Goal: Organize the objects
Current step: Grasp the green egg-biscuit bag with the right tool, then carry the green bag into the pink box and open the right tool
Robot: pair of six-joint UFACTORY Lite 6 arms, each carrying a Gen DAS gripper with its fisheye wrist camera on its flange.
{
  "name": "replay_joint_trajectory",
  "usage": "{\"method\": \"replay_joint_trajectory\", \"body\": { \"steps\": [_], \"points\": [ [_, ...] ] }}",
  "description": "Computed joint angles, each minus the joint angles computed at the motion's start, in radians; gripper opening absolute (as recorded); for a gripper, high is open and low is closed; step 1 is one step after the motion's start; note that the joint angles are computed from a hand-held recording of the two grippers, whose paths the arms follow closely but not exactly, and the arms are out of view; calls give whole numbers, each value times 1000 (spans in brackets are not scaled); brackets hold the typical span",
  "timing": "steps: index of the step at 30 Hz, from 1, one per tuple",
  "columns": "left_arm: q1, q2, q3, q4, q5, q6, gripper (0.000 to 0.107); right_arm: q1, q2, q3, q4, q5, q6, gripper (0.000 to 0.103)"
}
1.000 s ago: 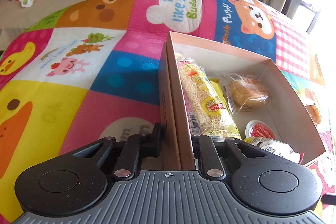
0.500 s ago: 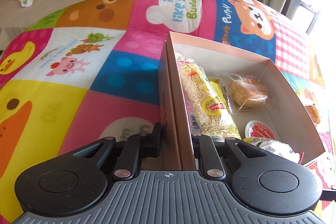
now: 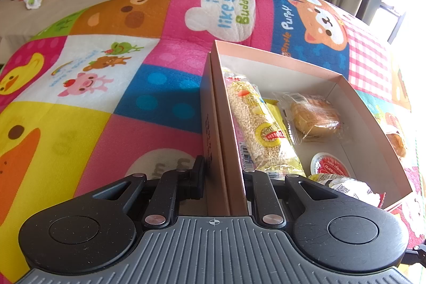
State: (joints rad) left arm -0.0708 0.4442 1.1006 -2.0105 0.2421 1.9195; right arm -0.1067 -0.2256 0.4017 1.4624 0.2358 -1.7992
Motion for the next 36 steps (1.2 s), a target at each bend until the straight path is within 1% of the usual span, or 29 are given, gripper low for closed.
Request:
{"method": "replay_joint_trajectory", "body": {
  "steps": [2,5,8,12,15,18,21,24,27,30,36],
  "points": [
    [0,0,0,-2,0,2,19,-32,-27,-8,-150,30,131,68],
    [1,0,0,0,1,1,19,-102,-69,-10,-357,124,312,67],
    [0,-1,-1,6,2,-6,19,-186,-136,-12,-472,233,404,67],
    [-1,-1,1,13,3,-14,19,-260,-269,-14,-549,332,465,66],
    [0,-1,1,14,2,-15,19,-297,-369,12,-595,429,519,65],
    [-1,-1,2,13,1,-13,19,-342,-472,49,-591,533,517,64],
    [2,0,1,10,2,-4,18,-393,-499,114,-530,607,467,64],
    [7,3,2,13,7,0,18,-358,-465,183,-475,567,461,64],
    [9,4,3,12,9,3,18,-291,-389,241,-430,484,455,64],
    [8,4,3,1,10,15,18,-227,-292,298,-411,396,468,64],
    [9,5,5,6,9,12,18,-156,-80,408,-311,286,432,64]
  ]
}}
